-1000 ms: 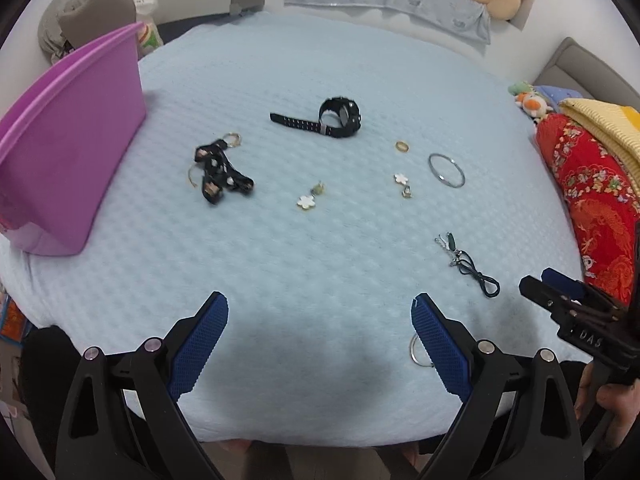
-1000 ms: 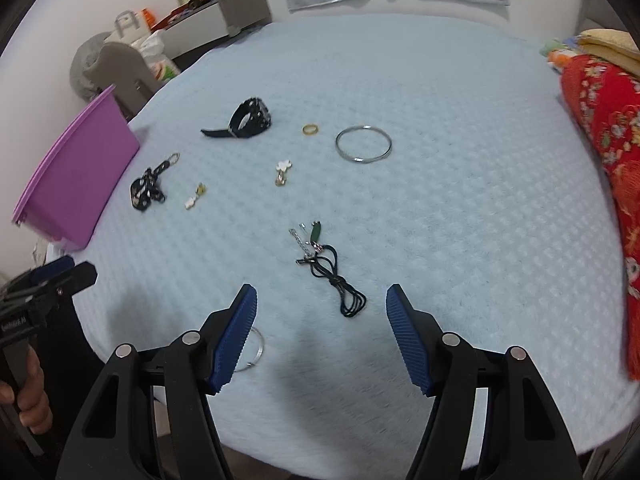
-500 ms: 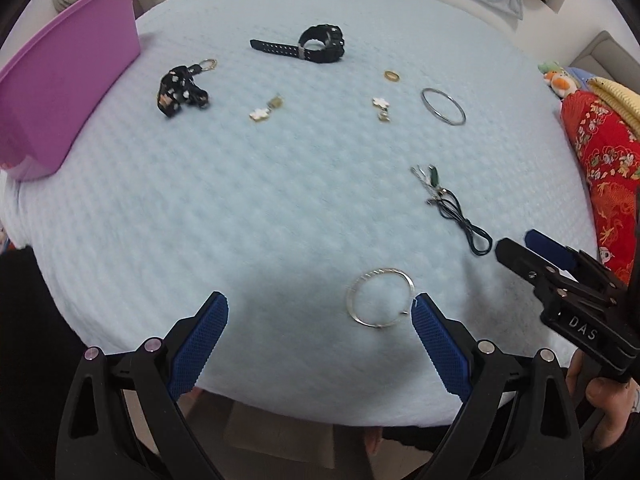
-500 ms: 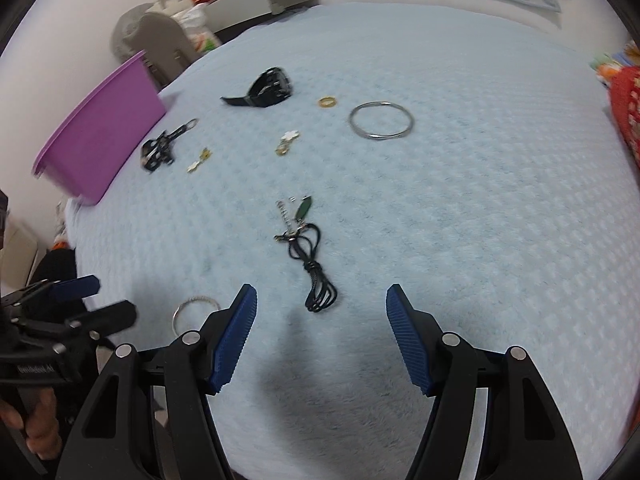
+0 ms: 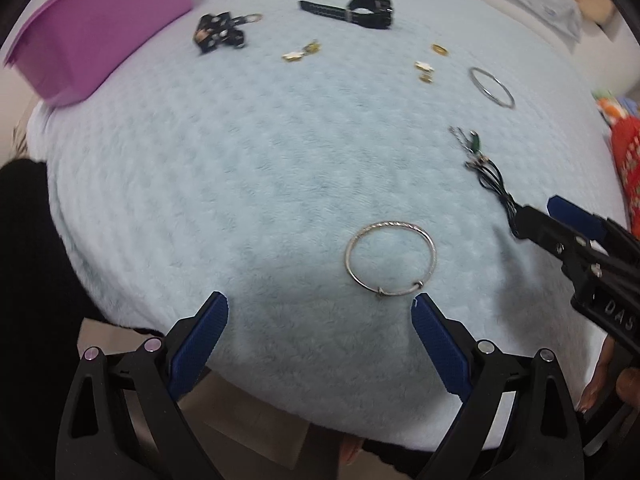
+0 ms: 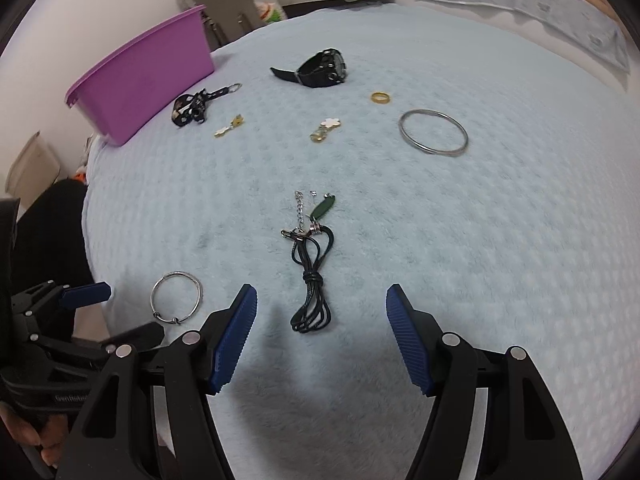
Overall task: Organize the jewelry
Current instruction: 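Grasp the silver bangle with the left tool while the right tool grasps the black cord necklace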
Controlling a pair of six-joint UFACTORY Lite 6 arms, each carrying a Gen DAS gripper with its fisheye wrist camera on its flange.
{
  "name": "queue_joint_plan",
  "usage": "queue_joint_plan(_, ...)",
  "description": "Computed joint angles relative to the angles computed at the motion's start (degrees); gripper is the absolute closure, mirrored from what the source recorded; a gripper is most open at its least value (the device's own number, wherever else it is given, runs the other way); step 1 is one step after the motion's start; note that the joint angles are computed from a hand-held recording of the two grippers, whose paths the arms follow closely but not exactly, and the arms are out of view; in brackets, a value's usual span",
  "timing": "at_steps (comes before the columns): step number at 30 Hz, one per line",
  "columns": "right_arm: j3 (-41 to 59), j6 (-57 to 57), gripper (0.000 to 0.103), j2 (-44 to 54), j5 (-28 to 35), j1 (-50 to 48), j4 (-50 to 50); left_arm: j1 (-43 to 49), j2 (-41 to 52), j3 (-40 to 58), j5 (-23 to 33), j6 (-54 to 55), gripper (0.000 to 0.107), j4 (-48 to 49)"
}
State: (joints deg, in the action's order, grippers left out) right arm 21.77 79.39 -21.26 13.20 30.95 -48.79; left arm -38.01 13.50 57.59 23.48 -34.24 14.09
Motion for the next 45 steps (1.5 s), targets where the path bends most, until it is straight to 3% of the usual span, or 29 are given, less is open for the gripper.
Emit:
queue_joint_plan(5, 0.08, 6.61, 0.039, 1.62, -1.73, -0.60, -8.39, -0.58, 0.23, -0.78, -2.08, -5.44, 0.016, 2.61)
queue_joint_plan(9, -0.97, 7.78, 0.039, 1.20, -3.16, -1.95, -10.59, -1.95, 0.03, -0.75, -3.65, -3.34, 0.016, 0.03)
queue_joint_plan(19, -0.15, 9.26, 0.039, 3.47, -4.92, -4.89, -15.33, -3.71, 3.66, 1.50, -3.52, -11.69, 0.016, 7.13)
queue_joint_plan(29, 5.15, 13.89, 0.039, 13.05, -0.37, 0.17, -22.69, -4.15, 6.19, 3.20, -3.52, -17.74, 0.014, 14.04)
queue_joint_plan(35, 5.72, 16.78, 0.039, 14.79, -1.07, -0.85, -26.61, -4.17, 7.23, 2.93, -4.98, -25.48, 0.010, 21.33)
queue_joint_plan(41, 5.52, 21.37, 0.044, 15.34, 0.51, 0.50, -31.24, -4.41, 7.84, 1.73, -7.27, -35.63, 0.010, 33.11)
queue_joint_plan(45, 5.50, 22.24, 0.056, 14.99, 0.34, 1.13, -31.81, -3.73, 8.43, 3.20, -6.46, -24.81, 0.011, 25.59)
